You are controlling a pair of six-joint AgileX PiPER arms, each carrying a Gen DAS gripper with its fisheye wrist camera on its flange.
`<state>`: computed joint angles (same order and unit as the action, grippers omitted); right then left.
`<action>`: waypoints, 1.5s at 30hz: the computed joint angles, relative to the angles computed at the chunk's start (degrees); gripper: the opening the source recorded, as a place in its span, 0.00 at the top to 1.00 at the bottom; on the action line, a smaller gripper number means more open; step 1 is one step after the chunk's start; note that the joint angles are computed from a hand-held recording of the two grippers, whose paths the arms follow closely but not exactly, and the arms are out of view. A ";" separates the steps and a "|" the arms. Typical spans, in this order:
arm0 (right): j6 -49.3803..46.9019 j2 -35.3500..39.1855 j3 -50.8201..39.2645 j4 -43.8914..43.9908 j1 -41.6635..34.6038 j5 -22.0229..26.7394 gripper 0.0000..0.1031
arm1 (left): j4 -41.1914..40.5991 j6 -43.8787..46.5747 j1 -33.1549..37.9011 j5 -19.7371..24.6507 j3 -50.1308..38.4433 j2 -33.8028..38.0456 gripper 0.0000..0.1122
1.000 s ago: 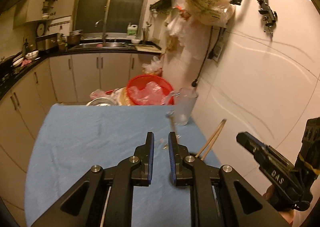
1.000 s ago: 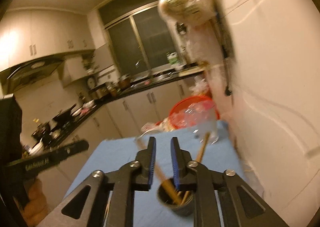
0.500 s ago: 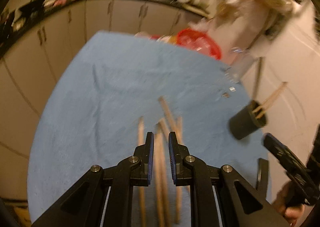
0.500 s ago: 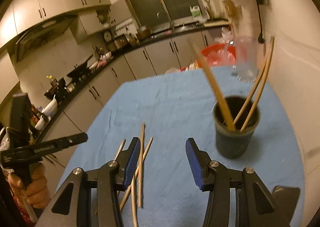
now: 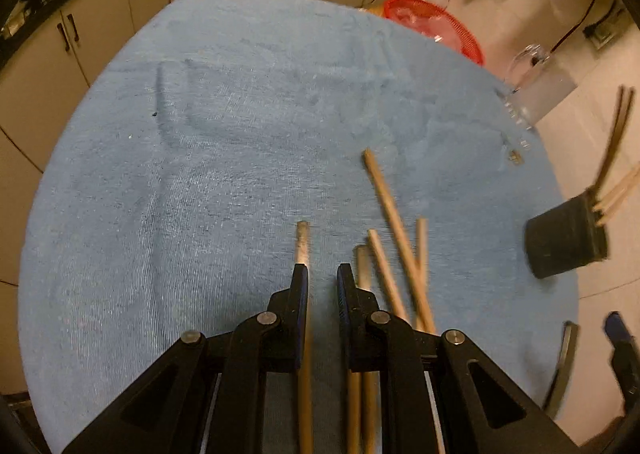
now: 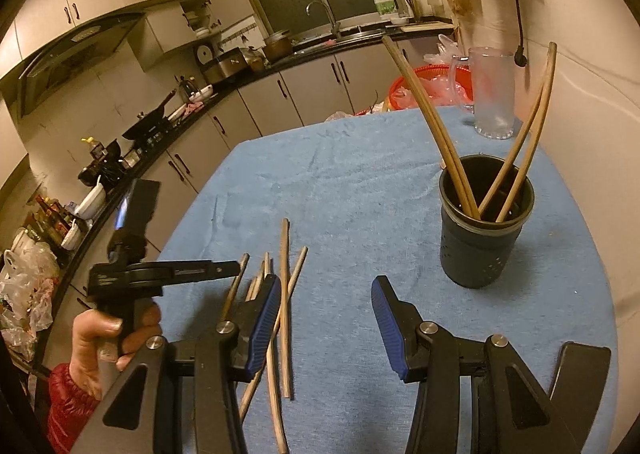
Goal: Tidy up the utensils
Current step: 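Grasp a third chopstick with the left tool while the right tool grasps another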
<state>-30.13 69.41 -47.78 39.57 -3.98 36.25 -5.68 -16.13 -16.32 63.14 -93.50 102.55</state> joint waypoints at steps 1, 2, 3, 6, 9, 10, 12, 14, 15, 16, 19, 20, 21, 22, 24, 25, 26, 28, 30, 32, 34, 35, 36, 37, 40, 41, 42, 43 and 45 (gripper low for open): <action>0.42 0.66 -0.58 -0.39 0.33 0.04 0.51 | 2.02 -1.20 -0.75 -0.90 0.25 -0.02 0.87; 0.89 1.30 -1.19 -0.90 0.75 0.01 0.51 | 4.24 -2.19 -1.46 -0.70 0.16 0.19 0.87; 1.74 2.07 -1.98 -1.81 1.38 -0.09 0.51 | 4.97 -2.56 -1.64 -0.47 -0.03 0.64 0.87; 3.55 4.37 -4.37 -3.41 3.05 -0.08 0.51 | 3.55 0.01 -0.22 -2.71 3.25 -0.89 0.88; 5.26 8.02 -7.87 -5.07 5.13 0.11 0.51 | 5.57 0.83 -0.14 -4.36 7.38 -3.63 0.92; 6.63 10.22 -10.08 -6.52 6.09 0.92 0.51 | 6.49 0.61 -0.13 -4.77 8.84 -4.66 0.92; 7.15 14.54 -14.01 -6.72 6.93 2.98 0.52 | 8.53 -0.75 0.15 -5.01 11.97 -7.23 0.92; 8.74 19.56 -19.07 -7.95 8.09 4.91 0.53 | 8.75 -0.48 1.16 -5.71 14.96 -9.70 0.92; 10.40 22.71 -22.52 -9.71 9.16 6.14 0.53 | 8.76 -0.59 1.82 -6.08 16.58 -11.05 0.92; 12.12 25.81 -25.93 -11.21 10.18 7.28 0.54 | 8.42 -0.76 1.83 -6.37 16.60 -10.87 0.92; 16.56 34.84 -36.13 -15.29 12.91 11.60 0.54 | 5.82 1.69 3.47 -7.33 17.60 -11.45 0.92; 18.16 37.68 -39.40 -16.95 14.20 12.68 0.55 | 5.72 1.79 3.47 -7.16 17.40 -11.30 0.92; 19.36 40.27 -42.23 -18.63 15.47 13.54 0.55 | 5.95 2.01 3.48 -7.04 17.40 -11.34 0.92; 21.19 43.41 -45.98 -21.11 16.87 15.05 0.57 | 6.60 1.90 3.16 -6.80 17.36 -11.41 0.92; 25.09 47.49 -50.39 -24.98 18.44 16.61 0.63 | 7.60 1.83 2.76 -6.33 17.77 -12.22 0.92; 25.89 49.43 -52.42 -25.77 18.91 17.42 0.64 | 7.81 2.05 2.79 -6.42 17.56 -11.97 0.92; 26.38 50.62 -53.63 -26.68 19.23 17.78 0.70 | 8.22 1.99 2.56 -6.68 17.76 -12.07 0.92; 28.29 53.05 -56.30 -29.14 19.98 18.80 0.74 | 8.45 2.04 2.30 -6.98 17.62 -11.87 0.92; 28.87 53.97 -57.18 -30.95 20.59 18.66 0.82 | 8.85 1.91 2.07 -7.29 18.10 -12.27 0.92; 29.31 53.89 -57.11 -34.43 22.05 18.54 0.89 | 10.57 0.74 0.99 -7.73 18.02 -11.98 0.93; 30.92 53.33 -56.24 -37.04 23.08 17.87 0.92 | 11.60 -0.40 0.41 -7.98 17.50 -11.26 0.93; 31.34 53.09 -55.88 -37.01 23.02 17.61 0.92 | 11.83 -0.85 0.35 -8.16 16.89 -10.66 0.93; 31.80 52.68 -55.17 -36.37 22.72 16.91 0.93 | 11.61 -0.92 0.48 -8.43 16.36 -10.07 0.93; 31.31 51.13 -52.77 -34.55 22.03 14.68 0.93 | 9.68 -0.24 1.46 -9.38 16.40 -9.95 0.93; 28.94 45.01 -45.09 -31.32 20.91 9.30 0.93 | 4.10 3.20 4.27 -9.65 16.86 -11.18 0.93; 27.31 42.11 -41.85 -29.22 20.32 7.33 0.93 | 2.36 4.36 4.92 -9.95 17.26 -11.89 0.93; 24.89 38.83 -38.34 -26.72 19.70 5.28 0.93 | 1.15 4.83 5.33 -10.24 17.68 -12.94 0.93; 23.31 35.43 -34.85 -25.50 19.39 3.07 0.93 | 0.63 5.16 5.35 -10.56 18.02 -14.24 0.93; 22.04 29.41 -29.15 -24.80 19.02 -0.88 0.93 | 0.94 4.91 4.94 -11.23 18.52 -17.15 0.93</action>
<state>-8.09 98.82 -76.93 14.77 15.04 35.38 -4.75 -11.22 -11.38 51.91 -74.98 85.40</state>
